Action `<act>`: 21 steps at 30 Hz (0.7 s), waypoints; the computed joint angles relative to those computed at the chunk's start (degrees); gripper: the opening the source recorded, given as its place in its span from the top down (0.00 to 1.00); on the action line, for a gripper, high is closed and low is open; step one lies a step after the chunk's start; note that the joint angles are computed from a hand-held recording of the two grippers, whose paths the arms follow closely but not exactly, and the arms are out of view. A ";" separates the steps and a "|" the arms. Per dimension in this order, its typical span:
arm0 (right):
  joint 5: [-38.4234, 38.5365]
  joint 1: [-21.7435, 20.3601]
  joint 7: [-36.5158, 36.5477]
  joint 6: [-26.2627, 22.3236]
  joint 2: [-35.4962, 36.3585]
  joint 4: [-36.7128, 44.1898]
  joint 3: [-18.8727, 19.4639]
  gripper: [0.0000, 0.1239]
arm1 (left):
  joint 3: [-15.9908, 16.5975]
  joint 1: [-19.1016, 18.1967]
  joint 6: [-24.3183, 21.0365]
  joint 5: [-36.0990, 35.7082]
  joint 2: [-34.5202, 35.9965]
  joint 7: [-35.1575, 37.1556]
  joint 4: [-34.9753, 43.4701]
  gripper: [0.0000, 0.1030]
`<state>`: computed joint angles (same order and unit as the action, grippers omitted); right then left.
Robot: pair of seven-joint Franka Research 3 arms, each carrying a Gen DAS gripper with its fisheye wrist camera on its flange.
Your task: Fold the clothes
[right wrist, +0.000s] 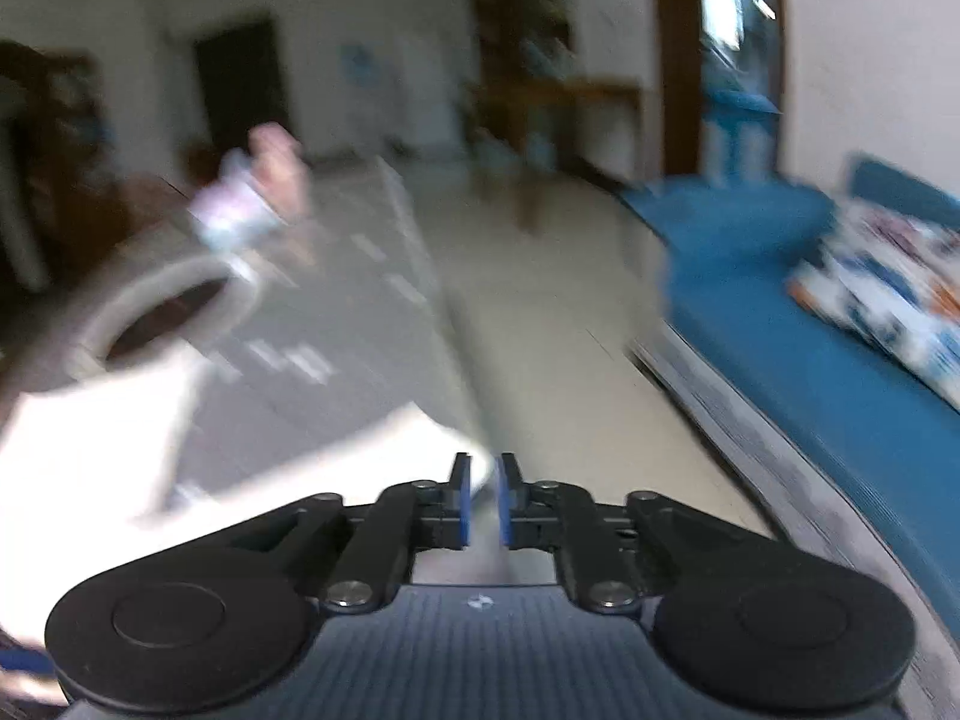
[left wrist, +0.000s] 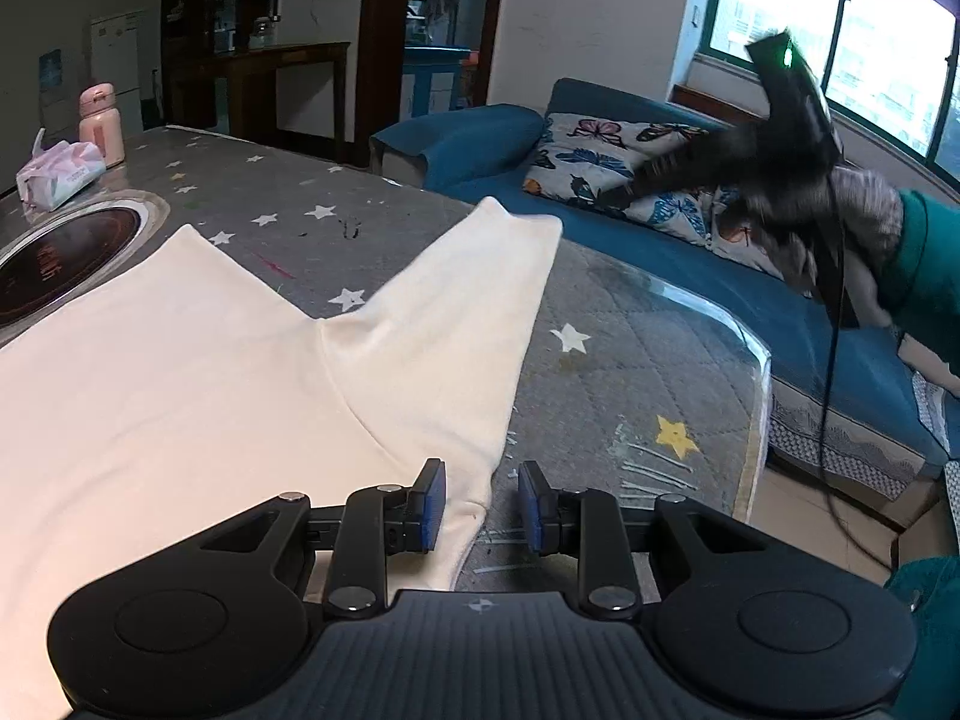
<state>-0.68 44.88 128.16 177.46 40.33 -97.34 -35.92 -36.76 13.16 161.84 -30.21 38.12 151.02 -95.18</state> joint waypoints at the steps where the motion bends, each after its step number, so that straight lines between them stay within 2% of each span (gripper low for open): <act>1: 0.17 0.98 0.78 -2.71 -0.13 -0.73 -1.14 0.91 | 0.08 0.01 -0.32 0.14 -0.04 -0.06 0.06 0.72; 3: -1.03 1.09 2.20 -3.37 -0.90 -2.47 -1.24 0.91 | 0.29 -0.01 -0.98 0.32 -0.16 -0.10 0.21 0.72; 5: -1.91 -1.50 1.16 -1.54 -1.76 -2.54 1.96 0.88 | 0.56 -0.16 -1.12 0.16 -0.36 -0.27 0.28 0.72; 6: -2.35 -3.17 -0.43 -0.66 -1.70 -1.68 4.09 0.84 | 0.66 -0.26 -0.89 -0.04 -0.50 -0.46 0.25 0.71; 9: -2.61 -8.81 -7.00 0.26 -0.37 2.84 11.37 0.82 | 0.39 0.05 -0.14 -1.05 -0.91 -0.94 -0.11 0.71; 11: -1.52 -15.84 -13.74 -1.12 1.72 8.63 20.55 0.78 | 0.77 0.07 0.55 -1.49 -1.57 -1.93 -0.82 0.71; 12: -0.26 -18.28 -16.56 -2.36 3.31 11.82 23.82 0.76 | 0.94 0.10 0.89 -1.65 -1.87 -2.46 -1.15 0.71; 13: 0.14 -19.18 -17.80 -3.68 4.86 14.61 25.09 0.76 | 1.10 0.13 1.24 -1.78 -2.18 -3.02 -1.50 0.70; 16: 1.32 -20.55 -20.85 -8.32 9.40 22.69 26.77 0.76 | 1.48 0.59 2.21 -2.10 -3.15 -4.66 -2.57 0.67; 19: 0.79 -19.38 -19.75 -10.98 12.38 27.36 24.60 0.75 | 1.33 1.54 4.00 -2.52 -3.93 -5.76 -3.65 0.64; 21: -0.15 -18.02 -17.71 -11.86 12.40 27.76 22.68 0.74 | 0.84 2.47 5.38 -2.97 -4.19 -6.69 -4.13 0.63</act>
<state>-0.83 26.86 110.46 165.60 52.73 -69.57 -13.24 -35.92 15.63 167.21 -33.18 33.93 144.34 -99.31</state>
